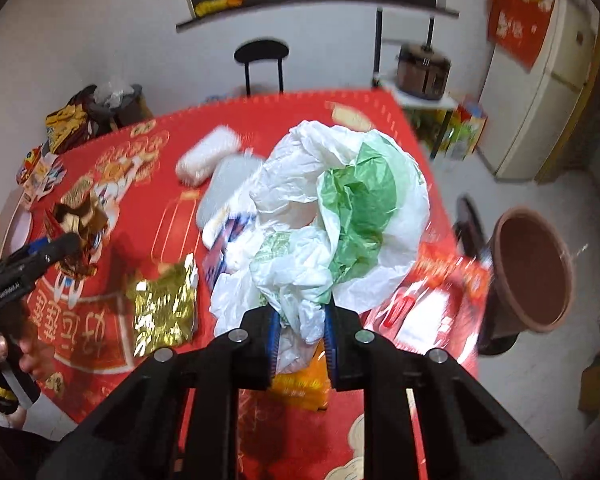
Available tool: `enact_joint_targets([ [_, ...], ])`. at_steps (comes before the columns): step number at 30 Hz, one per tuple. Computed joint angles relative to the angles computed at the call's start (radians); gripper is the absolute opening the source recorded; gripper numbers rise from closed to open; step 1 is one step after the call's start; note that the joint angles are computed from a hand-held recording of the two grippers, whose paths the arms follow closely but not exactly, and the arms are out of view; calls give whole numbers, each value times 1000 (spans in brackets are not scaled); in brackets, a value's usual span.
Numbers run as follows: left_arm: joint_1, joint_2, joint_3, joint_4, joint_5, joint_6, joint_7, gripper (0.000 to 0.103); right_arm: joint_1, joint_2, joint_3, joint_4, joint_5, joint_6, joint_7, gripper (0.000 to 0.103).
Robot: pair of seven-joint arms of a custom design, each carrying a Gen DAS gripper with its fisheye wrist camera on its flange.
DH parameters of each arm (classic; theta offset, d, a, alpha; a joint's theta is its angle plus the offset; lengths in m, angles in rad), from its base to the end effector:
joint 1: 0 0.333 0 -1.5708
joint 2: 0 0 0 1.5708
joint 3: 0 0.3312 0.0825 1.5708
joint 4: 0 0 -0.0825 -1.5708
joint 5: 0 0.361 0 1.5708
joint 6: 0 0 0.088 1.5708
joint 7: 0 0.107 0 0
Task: Collect trash
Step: 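Close the left tool on the brown paper bag while the right tool grasps the white-green plastic bag, then carry both bags to the brown bin and open both tools to drop them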
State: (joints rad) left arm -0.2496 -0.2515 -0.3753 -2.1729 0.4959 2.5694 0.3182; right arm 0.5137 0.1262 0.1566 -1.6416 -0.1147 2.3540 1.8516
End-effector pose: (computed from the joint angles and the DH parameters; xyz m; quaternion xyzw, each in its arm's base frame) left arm 0.3937 -0.3150 0.5836 -0.7389 0.5604 -0.3245 0.1864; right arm 0.4953 0.3825 0.6219 -0.8071 0.5129 -0.1277 0.2630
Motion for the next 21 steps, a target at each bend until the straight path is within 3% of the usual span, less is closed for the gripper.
enact_joint_targets([
  [6, -1, 7, 11, 26, -12, 17, 55, 86, -11, -15, -32, 23, -130, 11, 97, 19],
  [14, -8, 75, -37, 177, 101, -130, -17, 86, -113, -35, -78, -21, -159, 76, 82, 19],
  [21, -107, 233, -35, 395, 208, -292, -130, 86, -230, -6, -124, -33, -58, 107, -53, 19],
])
